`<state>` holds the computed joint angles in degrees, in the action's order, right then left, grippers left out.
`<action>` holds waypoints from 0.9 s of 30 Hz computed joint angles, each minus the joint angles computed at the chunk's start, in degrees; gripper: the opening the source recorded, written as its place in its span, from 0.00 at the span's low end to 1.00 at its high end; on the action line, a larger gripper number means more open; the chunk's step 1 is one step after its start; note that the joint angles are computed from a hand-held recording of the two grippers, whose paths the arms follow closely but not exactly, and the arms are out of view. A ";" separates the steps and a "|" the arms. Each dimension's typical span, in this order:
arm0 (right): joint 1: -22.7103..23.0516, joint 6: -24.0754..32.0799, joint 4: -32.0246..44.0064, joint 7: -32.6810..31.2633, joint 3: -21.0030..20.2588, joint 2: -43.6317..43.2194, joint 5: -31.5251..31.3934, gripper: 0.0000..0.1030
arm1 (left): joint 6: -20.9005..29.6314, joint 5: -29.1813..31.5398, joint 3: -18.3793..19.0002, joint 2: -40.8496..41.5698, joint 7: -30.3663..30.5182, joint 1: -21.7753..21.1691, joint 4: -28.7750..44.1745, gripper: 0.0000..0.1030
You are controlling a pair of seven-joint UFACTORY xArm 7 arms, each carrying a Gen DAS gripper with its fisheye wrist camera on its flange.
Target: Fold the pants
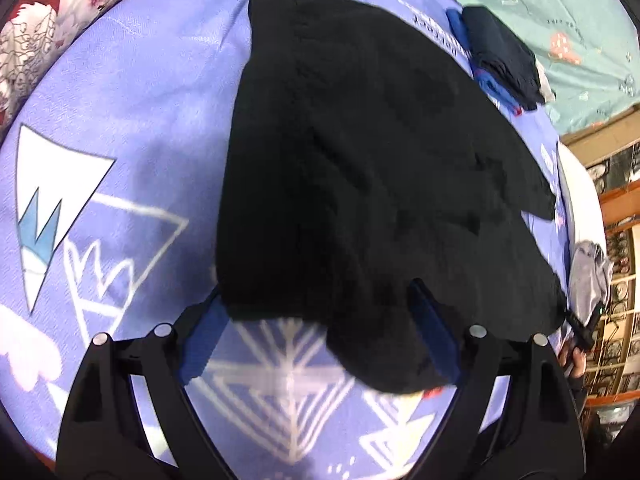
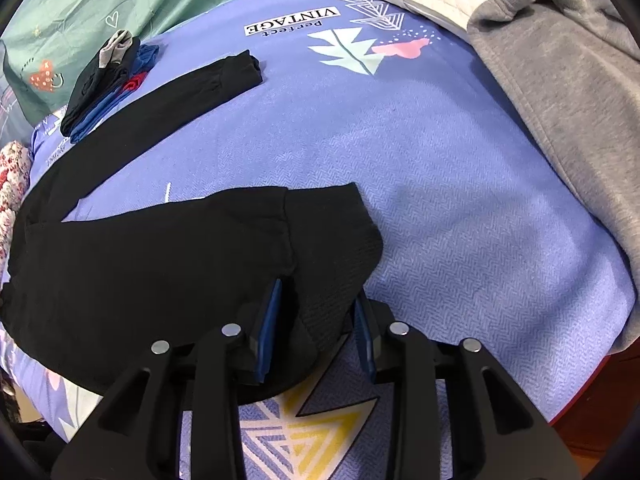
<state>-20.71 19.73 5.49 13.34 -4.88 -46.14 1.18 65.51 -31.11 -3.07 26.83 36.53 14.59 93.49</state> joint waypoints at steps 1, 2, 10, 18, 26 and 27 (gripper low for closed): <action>0.02 0.16 -0.13 -0.16 -0.32 -0.35 0.13 0.29 | -1.12 -1.34 -0.38 -0.11 0.08 0.10 -0.55 0.86; -0.01 0.23 -0.14 -0.34 -0.57 -0.44 0.23 0.28 | -2.07 -2.92 -0.80 -0.11 0.43 0.34 -0.74 0.84; -0.07 0.32 -0.78 -1.50 -1.96 -1.45 1.48 0.26 | -2.98 0.85 0.17 -3.09 -0.76 -1.66 -2.72 0.41; -0.19 0.31 -0.06 -2.06 -1.88 -0.39 2.37 0.26 | 4.41 2.96 1.99 -4.31 -2.34 -0.05 2.17 0.45; -3.89 0.51 0.85 2.56 1.50 0.34 -0.29 0.26 | 8.95 6.43 1.96 -2.68 -3.46 -0.10 10.57 0.64; -3.91 0.40 0.93 2.81 1.52 0.51 -0.59 0.26 | 8.52 7.46 2.18 -2.71 -3.42 -0.37 9.96 0.64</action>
